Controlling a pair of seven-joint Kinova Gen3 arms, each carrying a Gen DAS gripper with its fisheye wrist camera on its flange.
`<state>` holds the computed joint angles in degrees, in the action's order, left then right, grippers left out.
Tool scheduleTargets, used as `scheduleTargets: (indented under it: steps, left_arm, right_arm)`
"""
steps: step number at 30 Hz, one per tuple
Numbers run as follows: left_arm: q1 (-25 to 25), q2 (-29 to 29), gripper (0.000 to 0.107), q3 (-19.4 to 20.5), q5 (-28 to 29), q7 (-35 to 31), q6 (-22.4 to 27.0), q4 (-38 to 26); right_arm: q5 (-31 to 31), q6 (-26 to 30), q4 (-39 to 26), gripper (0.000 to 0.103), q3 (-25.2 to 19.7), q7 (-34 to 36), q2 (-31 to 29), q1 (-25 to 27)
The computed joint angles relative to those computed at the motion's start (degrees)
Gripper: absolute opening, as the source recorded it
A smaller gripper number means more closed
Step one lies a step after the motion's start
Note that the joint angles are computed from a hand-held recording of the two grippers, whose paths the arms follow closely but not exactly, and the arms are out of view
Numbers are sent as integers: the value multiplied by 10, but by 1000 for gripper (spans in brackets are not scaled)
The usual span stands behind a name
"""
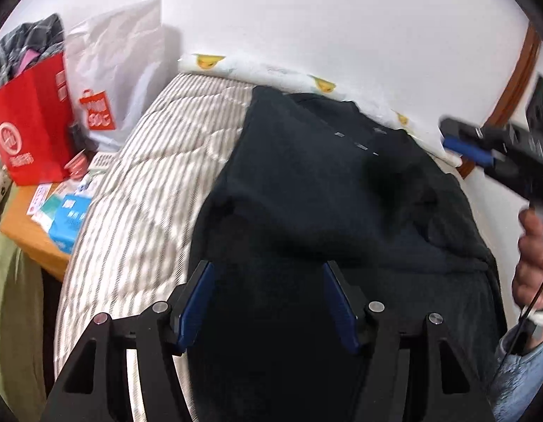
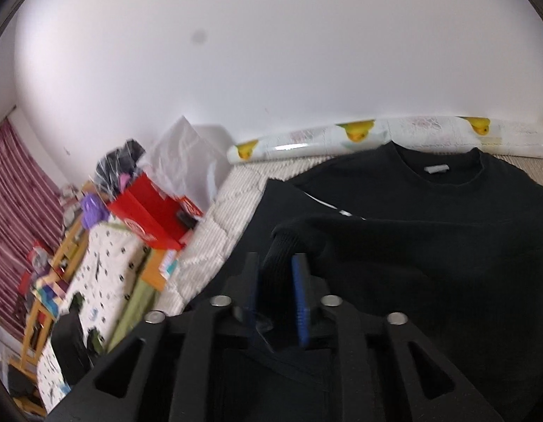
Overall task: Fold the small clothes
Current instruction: 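Fold the plain sleeve across the sweatshirt body with the right gripper, release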
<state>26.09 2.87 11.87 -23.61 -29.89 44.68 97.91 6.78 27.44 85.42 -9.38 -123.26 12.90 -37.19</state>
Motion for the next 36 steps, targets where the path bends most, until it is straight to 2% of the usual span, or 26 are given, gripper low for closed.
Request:
scheduleTargets:
  steps: [1, 2, 4, 5, 7, 11, 13, 15, 17, 18, 20, 22, 24, 28, 30, 32, 34, 36]
  left_arm:
    - [-2, 5, 61, 1, 3, -9, -1, -8]
    - [-2, 12, 61, 2, 4, -17, 0, -19]
    - [5, 28, 63, -3, 3, -33, 0, -44]
    - [9, 37, 63, -5, 4, -42, 2, -58]
    - [14, 58, 63, -10, 14, -65, 9, -86]
    - [19, 87, 63, -21, 39, -104, 2, -116]
    - [35, 105, 63, -36, 26, -104, 13, -132]
    - [42, 121, 60, -47, 24, -110, 26, -145]
    - [27, 135, 59, -46, 53, -140, 24, -154]
    - [24, 144, 55, -46, 64, -153, 27, -162]
    - [30, 162, 44, -53, 67, -165, 47, -184]
    - [44, 165, 23, -65, 55, -164, 56, -190]
    - [49, 158, 13, -68, 46, -172, 55, -191]
    - [-3, 121, 12, -53, 114, -233, 13, -168]
    - [-29, 115, 12, -40, 137, -255, 12, -171]
    - [-19, 114, 12, -55, 124, -246, 21, -180]
    - [12, 120, 12, -87, 90, -225, 47, -198]
    - [4, 114, 12, -80, 91, -222, 50, -194]
  right_arm:
    - [11, 2, 18, 46, 11, -3, -15, -5]
    - [32, 1, 33, 52, 29, -15, -26, -20]
    - [78, -6, 75, 52, 69, -47, -60, -53]
    - [102, -3, 91, 52, 72, -65, -74, -55]
    - [148, 11, 123, 52, 57, -104, -104, -35]
    - [241, 68, 174, 52, -41, -169, -146, 65]
    - [288, 112, 195, 52, -85, -205, -158, 107]
    - [328, 131, 225, 52, -90, -247, -164, 111]
    - [333, 129, 257, 52, -53, -264, -169, 87]
    - [327, 129, 265, 52, -40, -263, -171, 80]
    - [330, 126, 289, 52, -45, -278, -171, 97]
    - [348, 128, 304, 52, -54, -308, -166, 107]
    - [363, 129, 313, 52, -57, -331, -157, 110]
    - [369, 118, 318, 52, -45, -347, -147, 113]
    - [373, 124, 315, 52, -45, -351, -148, 111]
    - [394, 145, 311, 52, -51, -371, -144, 105]
    - [391, 155, 305, 52, -49, -366, -141, 100]
    - [395, 162, 305, 52, -49, -371, -141, 95]
